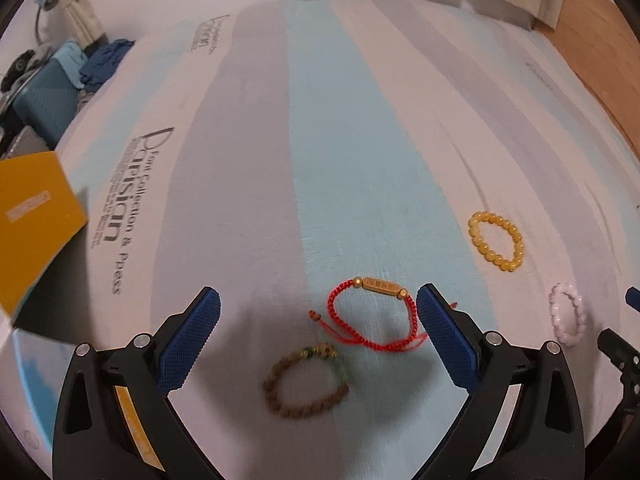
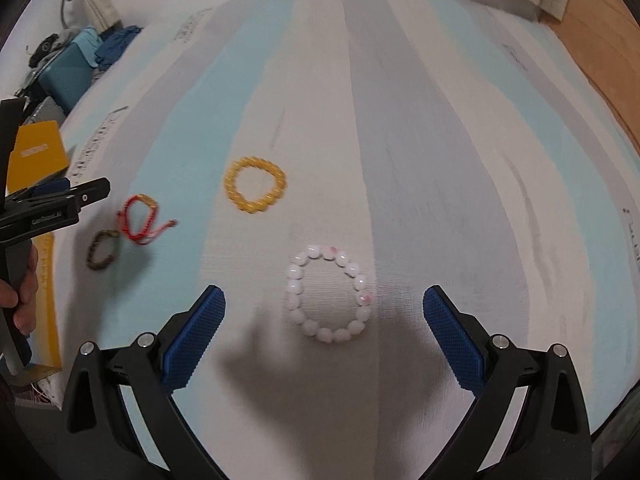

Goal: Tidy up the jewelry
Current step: 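Move both open tools back over the remaining bracelets on the bed, then grasp the red cord gold-tag bracelet with the left tool while the right tool grasps the white bead bracelet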

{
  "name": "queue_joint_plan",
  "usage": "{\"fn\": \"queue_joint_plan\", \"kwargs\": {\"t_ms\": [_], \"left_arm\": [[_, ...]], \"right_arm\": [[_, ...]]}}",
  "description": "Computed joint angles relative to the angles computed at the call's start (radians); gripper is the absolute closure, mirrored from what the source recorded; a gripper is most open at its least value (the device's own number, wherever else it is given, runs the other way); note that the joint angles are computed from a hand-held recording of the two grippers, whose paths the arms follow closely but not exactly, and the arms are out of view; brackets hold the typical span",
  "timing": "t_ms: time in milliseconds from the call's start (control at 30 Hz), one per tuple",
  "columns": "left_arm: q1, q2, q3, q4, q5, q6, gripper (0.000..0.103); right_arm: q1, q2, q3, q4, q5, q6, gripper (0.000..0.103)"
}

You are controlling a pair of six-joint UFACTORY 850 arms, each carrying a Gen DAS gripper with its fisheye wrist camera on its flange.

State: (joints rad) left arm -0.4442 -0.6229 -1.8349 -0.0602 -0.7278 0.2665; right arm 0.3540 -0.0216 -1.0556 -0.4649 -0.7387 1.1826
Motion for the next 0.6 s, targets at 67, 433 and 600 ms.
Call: {"fn": "queue_joint_plan", "kwargs": {"t_ms": [67,433,600], "left_arm": [[-0.002,-0.016,-0.004,-0.002,0.002,0.013,0.009],[0.011,-0.12,-0.08,-0.079,-0.08,0.088,0.041],[0.014,-0.131,-0.087,-0.091,-0.079,0.098,0.049]], "right_arm": [[-0.01,-0.008,0.006,0.009,0.005,-0.009,0.008],[-0.075,-0.057,0.034,0.116,0.06,-0.093,0.018],[-0.086,-0.066,0.037,0.137,0.092,-0.113,0.031]]}}
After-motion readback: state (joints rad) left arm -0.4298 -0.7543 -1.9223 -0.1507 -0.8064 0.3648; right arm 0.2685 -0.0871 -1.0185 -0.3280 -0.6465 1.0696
